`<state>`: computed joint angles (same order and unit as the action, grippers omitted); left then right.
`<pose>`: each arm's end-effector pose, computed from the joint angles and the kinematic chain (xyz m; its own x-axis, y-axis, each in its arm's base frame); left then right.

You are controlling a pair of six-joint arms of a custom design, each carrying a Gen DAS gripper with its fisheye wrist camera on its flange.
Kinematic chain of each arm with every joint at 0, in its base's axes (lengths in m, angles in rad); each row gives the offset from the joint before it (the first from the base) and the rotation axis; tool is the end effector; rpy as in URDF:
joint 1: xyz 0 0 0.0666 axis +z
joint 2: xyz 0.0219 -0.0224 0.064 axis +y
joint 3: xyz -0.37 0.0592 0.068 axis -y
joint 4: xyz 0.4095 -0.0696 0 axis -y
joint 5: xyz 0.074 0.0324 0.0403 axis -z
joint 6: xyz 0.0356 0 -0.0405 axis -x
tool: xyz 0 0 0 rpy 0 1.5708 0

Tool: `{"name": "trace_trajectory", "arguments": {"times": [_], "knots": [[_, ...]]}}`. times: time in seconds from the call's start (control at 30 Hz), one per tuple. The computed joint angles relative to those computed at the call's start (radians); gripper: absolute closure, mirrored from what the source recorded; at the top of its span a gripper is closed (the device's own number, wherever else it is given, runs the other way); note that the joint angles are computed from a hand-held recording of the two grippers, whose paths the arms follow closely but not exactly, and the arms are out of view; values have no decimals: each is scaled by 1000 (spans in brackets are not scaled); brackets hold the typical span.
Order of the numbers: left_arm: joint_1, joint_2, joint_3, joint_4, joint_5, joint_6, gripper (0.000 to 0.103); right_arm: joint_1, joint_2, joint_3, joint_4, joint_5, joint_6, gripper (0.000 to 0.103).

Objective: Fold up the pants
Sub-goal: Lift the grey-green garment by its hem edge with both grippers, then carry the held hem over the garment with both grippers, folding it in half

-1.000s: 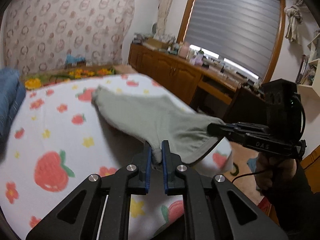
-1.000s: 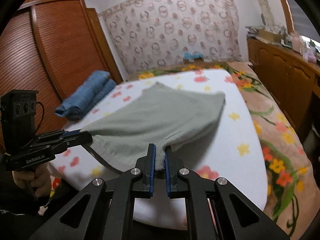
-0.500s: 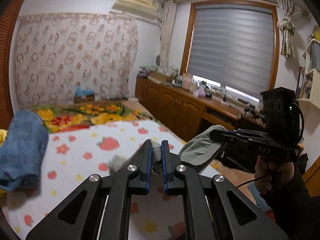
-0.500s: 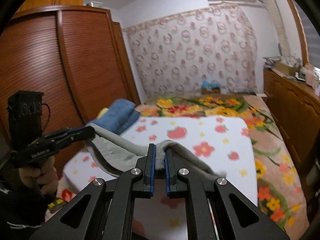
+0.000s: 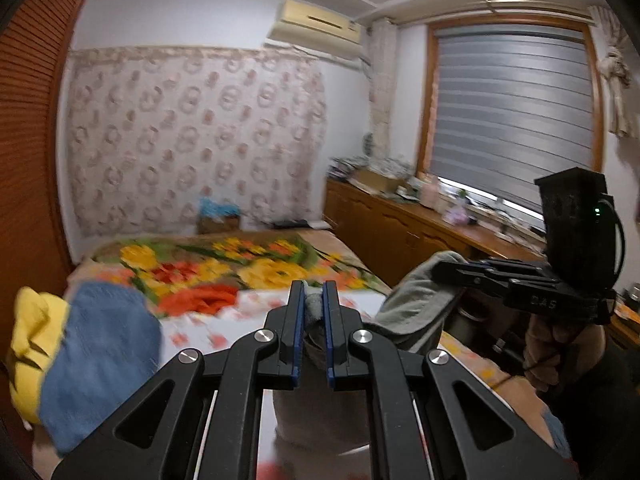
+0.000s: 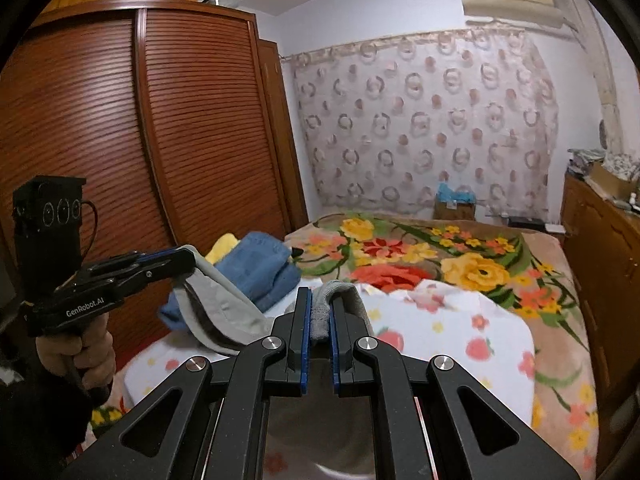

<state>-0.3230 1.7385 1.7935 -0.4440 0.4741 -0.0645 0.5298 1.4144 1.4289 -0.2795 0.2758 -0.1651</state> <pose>0.6180 -0.2244 0.4663 -0.3149 0.1659 -0.9345 0.7047 0.7004 -0.1131 0.4757 0.2669 0.4841 -0.2656 0.0277 -0.9637 -0.2188 0.9718 0.0883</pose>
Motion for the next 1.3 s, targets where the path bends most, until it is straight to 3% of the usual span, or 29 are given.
{"name": "trace_trajectory", "arguments": {"times": [0.13, 0.27, 0.47, 0.73, 1.07, 1.17, 1.3], "knots": [[9, 48, 108, 10, -28, 10, 93, -57, 102, 197, -56, -52, 68, 95], [16, 58, 114, 4, -39, -3, 93, -70, 176, 309, -99, -47, 106, 95], [22, 26, -35, -23, -49, -52, 93, -64, 256, 320, -174, -65, 37, 95], [38, -97, -276, 11, -29, -95, 93, -32, 316, 303, -236, -60, -16, 95], [48, -177, -376, 26, 15, -88, 93, -23, 315, 351, -315, -41, -31, 95], [53, -194, -398, 32, 22, -91, 93, 2, 255, 249, -283, -17, -33, 95], [55, -200, -406, 29, 25, -93, 93, 12, 240, 206, -256, -12, -40, 95]]}}
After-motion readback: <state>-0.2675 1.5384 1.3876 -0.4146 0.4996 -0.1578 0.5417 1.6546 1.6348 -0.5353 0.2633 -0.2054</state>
